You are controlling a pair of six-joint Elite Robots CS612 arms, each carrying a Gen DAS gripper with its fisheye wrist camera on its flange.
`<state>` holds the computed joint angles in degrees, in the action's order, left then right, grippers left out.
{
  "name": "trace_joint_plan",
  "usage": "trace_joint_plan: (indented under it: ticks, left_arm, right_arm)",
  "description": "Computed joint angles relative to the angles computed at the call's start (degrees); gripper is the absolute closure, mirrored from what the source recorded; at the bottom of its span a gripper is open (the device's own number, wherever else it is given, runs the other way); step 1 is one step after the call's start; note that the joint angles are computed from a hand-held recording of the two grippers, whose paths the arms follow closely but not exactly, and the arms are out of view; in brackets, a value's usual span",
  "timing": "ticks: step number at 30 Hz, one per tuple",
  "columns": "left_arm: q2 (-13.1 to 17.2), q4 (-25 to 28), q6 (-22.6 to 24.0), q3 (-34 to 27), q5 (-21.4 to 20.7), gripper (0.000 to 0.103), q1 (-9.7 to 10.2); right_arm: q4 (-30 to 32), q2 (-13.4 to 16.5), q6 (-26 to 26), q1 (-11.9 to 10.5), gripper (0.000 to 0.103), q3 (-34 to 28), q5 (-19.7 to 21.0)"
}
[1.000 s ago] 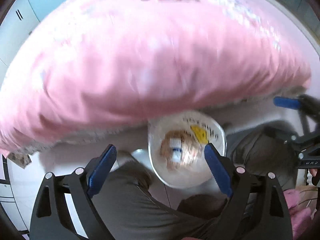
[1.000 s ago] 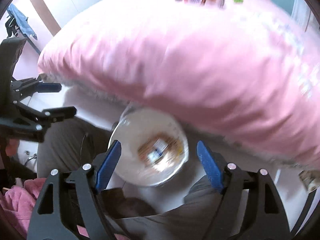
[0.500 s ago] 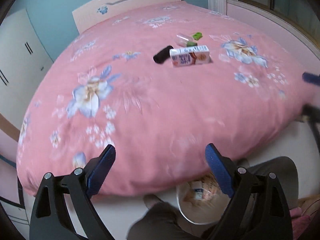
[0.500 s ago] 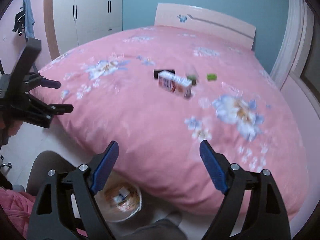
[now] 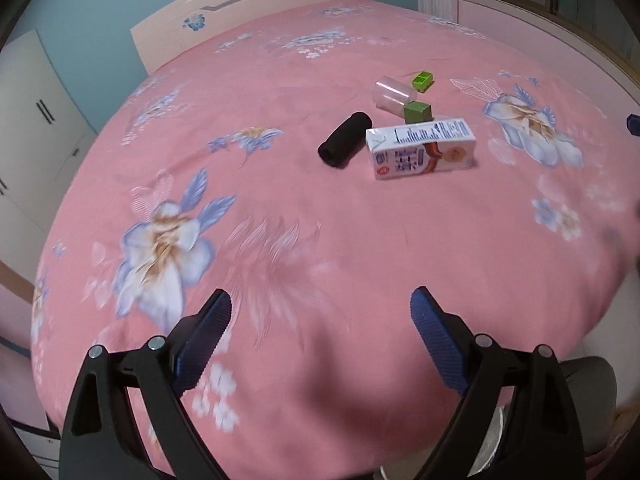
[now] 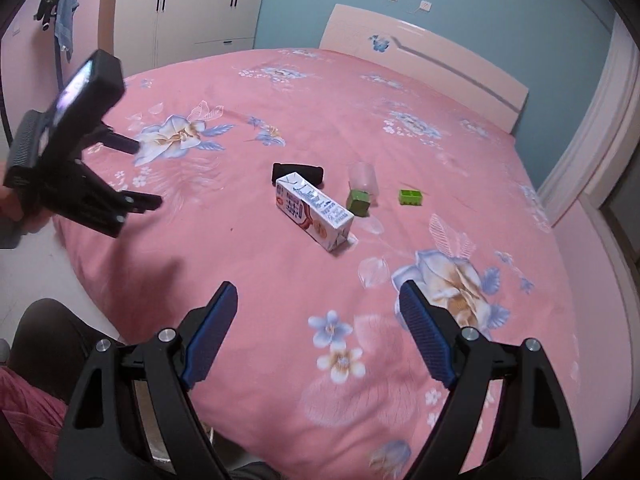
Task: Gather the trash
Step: 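Move both tools back over the bed toward the remaining items, then grasp the black foam tube with the left tool while the right tool grasps the milk carton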
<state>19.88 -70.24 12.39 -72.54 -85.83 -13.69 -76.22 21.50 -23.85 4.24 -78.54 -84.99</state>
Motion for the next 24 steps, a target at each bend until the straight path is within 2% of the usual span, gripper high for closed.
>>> trace_joint_plan:
  ticks: [11, 20, 24]
  left_arm:
    - [-5.48, -9.21, 1.41, 18.01, -4.05, 0.010, 1.05]
    - [-9.49, -18.14, 5.79, 30.39, -6.11, 0.010, 0.92]
    - [-13.32, -21.57, 6.25, 39.26, -7.14, 0.010, 0.80]
  right_arm:
    - [-4.24, -3.91, -0.47, -1.00, 0.021, 14.15, 4.09]
    - [-8.10, -7.86, -7.48, -1.10, 0.021, 27.37, 5.36]
    - [-10.08, -10.54, -11.07, -0.91, 0.021, 34.62, 5.76]
